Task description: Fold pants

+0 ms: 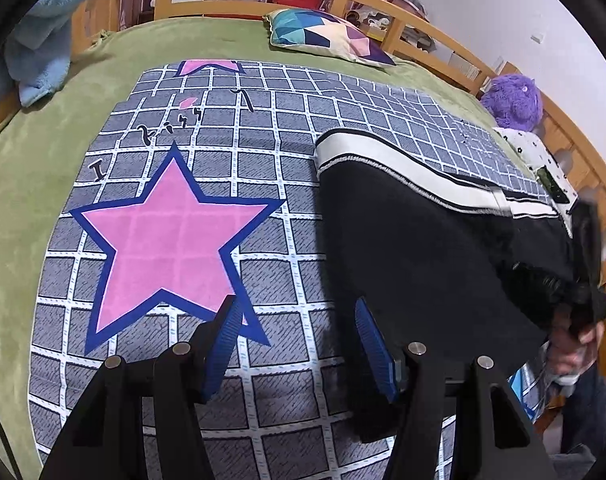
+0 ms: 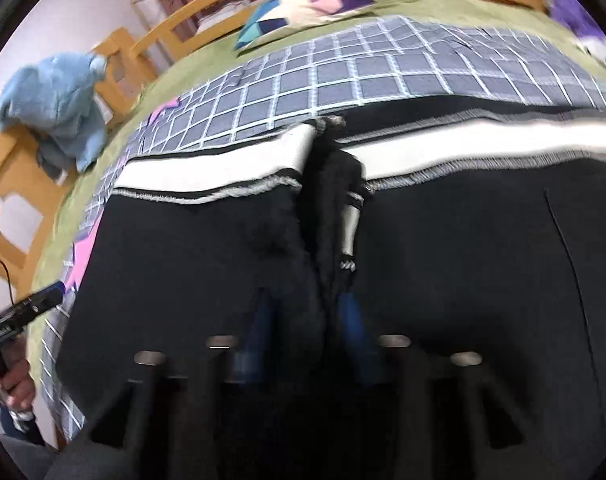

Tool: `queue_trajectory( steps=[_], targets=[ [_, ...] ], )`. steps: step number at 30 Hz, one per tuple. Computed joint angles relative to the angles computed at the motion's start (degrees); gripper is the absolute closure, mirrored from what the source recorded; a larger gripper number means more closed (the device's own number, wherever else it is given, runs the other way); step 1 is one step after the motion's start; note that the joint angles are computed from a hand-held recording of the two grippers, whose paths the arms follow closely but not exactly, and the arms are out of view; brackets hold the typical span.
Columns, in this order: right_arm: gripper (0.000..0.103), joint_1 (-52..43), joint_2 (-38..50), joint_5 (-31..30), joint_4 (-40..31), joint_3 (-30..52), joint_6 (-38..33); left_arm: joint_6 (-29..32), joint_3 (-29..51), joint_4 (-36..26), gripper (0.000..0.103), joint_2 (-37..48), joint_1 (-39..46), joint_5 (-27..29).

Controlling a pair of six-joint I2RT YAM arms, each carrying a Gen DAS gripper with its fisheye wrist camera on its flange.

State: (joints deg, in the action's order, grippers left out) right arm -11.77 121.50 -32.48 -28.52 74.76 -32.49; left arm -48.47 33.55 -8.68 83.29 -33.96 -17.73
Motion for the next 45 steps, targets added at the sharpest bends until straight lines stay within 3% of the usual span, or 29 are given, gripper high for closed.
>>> queue_trajectory(
  steps=[4,7,10,14,18,20,22,24,28,31,33,36,41,45],
  targets=[
    [0.092,-4.8,-2.8,-10.1,-5.2,4.0,-2.4,0.9,-0.4,-0.8,0.046,-1.3,-1.1,-1.3],
    [0.090,-4.6,-1.2,-5.4,-4.5,6.8,-1.6,1.9,0.9,0.0,0.046,0.1,-1.0,-0.9],
    [0.082,-2.4,7.2,2.6,-10.5,13.9,-4.6,3.4,3.0,0.9,0.046,1.7,-1.6,-0.2],
    [0.078,-6.7,1.3,-2.3,-8.4,8.8,-6.6,6.6,6.6,0.3,0.046,3.2,-3.7,-1.4],
    [0.078,-11.7,-3.9,-8.6,-15.7,5.6,-16.3,9.4,9.4,1.7,0.046,8.1,-6.0,1.8],
    [0.078,-13.5,-3.9,-7.8,-17.9,3.8,-21.7,9.3,10.3,2.4,0.046,12.7,-7.7,1.3],
    [0.076,-13.1,-1.7,-4.2,-16.6,2.2,-22.1,7.5,10.4,4.3,0.044,17.3,-9.2,-0.2],
    [0.071,-13.4,2.1,-3.6,-18.6,3.6,-22.6,6.5,8.3,7.6,0.044,16.7,-9.8,-1.2],
    [0.071,-14.0,-0.3,-4.7,-20.3,4.0,-23.9,5.8,6.4,8.2,0.044,12.2,-6.1,4.6],
    [0.070,-17.2,-1.8,-8.1,-21.2,5.6,-25.0,5.3,7.2,7.1,0.044,11.2,-4.3,2.8],
    [0.069,-19.7,-1.3,-9.1,-17.7,7.5,-22.0,5.7,8.7,7.8,0.044,12.6,-1.8,4.7],
    [0.066,-25.0,1.5,-8.2,-12.4,12.0,-15.9,5.0,9.1,12.4,0.044,15.6,2.8,11.7],
    [0.062,-31.5,11.5,-2.5,-7.9,25.3,-4.2,3.6,10.6,15.5,0.044,20.7,5.2,14.2],
    [0.059,-34.0,21.0,-2.6,-13.7,39.0,-1.6,4.8,11.6,16.3,0.044,22.1,5.4,14.0]
  ],
)
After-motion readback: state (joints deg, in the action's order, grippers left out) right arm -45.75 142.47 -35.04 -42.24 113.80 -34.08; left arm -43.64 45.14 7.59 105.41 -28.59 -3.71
